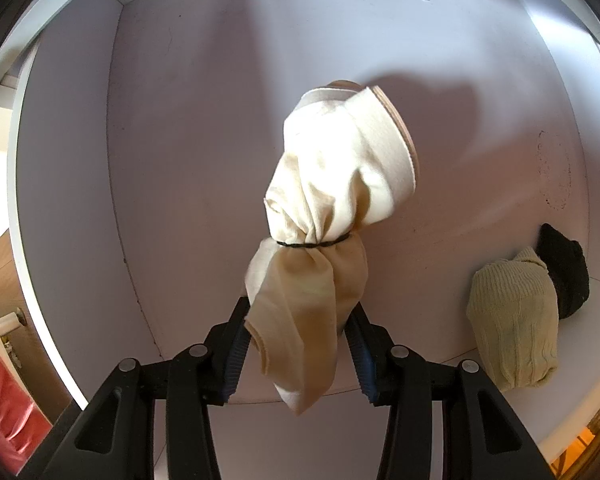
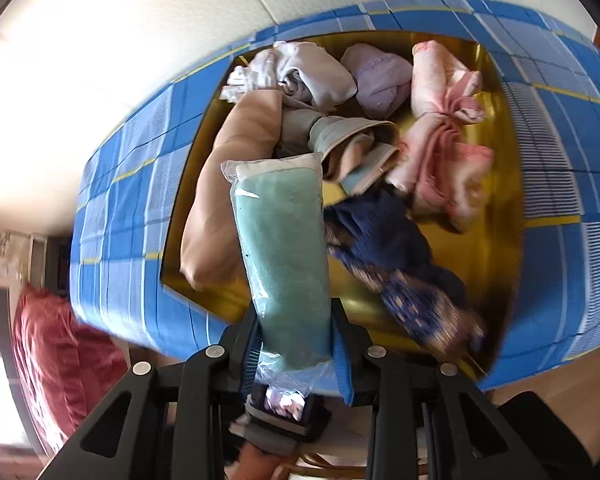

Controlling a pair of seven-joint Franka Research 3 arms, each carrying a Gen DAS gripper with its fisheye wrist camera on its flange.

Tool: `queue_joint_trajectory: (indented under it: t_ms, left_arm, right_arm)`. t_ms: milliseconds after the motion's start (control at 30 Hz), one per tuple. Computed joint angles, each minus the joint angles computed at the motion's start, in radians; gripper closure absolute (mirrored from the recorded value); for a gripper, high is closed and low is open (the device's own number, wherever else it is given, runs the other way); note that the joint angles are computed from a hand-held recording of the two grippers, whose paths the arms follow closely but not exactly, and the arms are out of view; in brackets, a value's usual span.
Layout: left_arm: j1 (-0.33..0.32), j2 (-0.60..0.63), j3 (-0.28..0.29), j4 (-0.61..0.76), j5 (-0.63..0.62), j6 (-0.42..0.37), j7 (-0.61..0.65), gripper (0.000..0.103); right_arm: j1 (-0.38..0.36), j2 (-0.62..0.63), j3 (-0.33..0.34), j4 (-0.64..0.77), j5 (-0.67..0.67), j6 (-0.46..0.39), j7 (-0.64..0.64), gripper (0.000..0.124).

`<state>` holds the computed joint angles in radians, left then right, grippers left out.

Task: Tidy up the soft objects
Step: 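Carry the mint packet with the right gripper into the box and release while the left holds the beige bundle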

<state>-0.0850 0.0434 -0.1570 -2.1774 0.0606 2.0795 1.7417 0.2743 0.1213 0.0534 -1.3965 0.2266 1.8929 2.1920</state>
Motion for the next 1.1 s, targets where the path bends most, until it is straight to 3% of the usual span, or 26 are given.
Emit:
queue_joint_trajectory:
  t_ms: [300,600,733,833,967,1100]
  left_arm:
    - [-0.002,-0.001,-0.001,-0.002,-0.002,-0.003,-0.002,0.056]
    - [-0.006,-0.004,-0.004,-0.007,-0.002,-0.004,-0.008,0.054]
    - [-0.007,-0.004,-0.003,-0.006,-0.002,-0.006,-0.009,0.054]
    - [-0.007,-0.004,-0.004,-0.006,-0.002,-0.006,-0.008,0.054]
    - [-0.009,-0.008,-0.005,-0.01,-0.001,-0.004,-0.006,0.055]
    - [-0.014,-0.01,-0.007,-0.011,0.001,-0.004,-0.013,0.055]
  right_arm:
    - [0.019,0.133,-0.011,0.132,-0.052,-0.023,0.094,0.091]
    - [0.043,0.208,-0.013,0.235,-0.088,-0.092,0.048,0.085]
    - [0.05,0.174,-0.016,0.186,-0.101,-0.026,0.042,0.085]
    - [0.043,0.163,-0.007,0.173,-0.08,-0.035,-0.008,0.085]
    - [0.044,0.115,0.006,0.096,-0.05,0.044,-0.08,0.085]
    - [0.046,-0.014,0.02,-0.065,-0.025,0.144,-0.196,0.085]
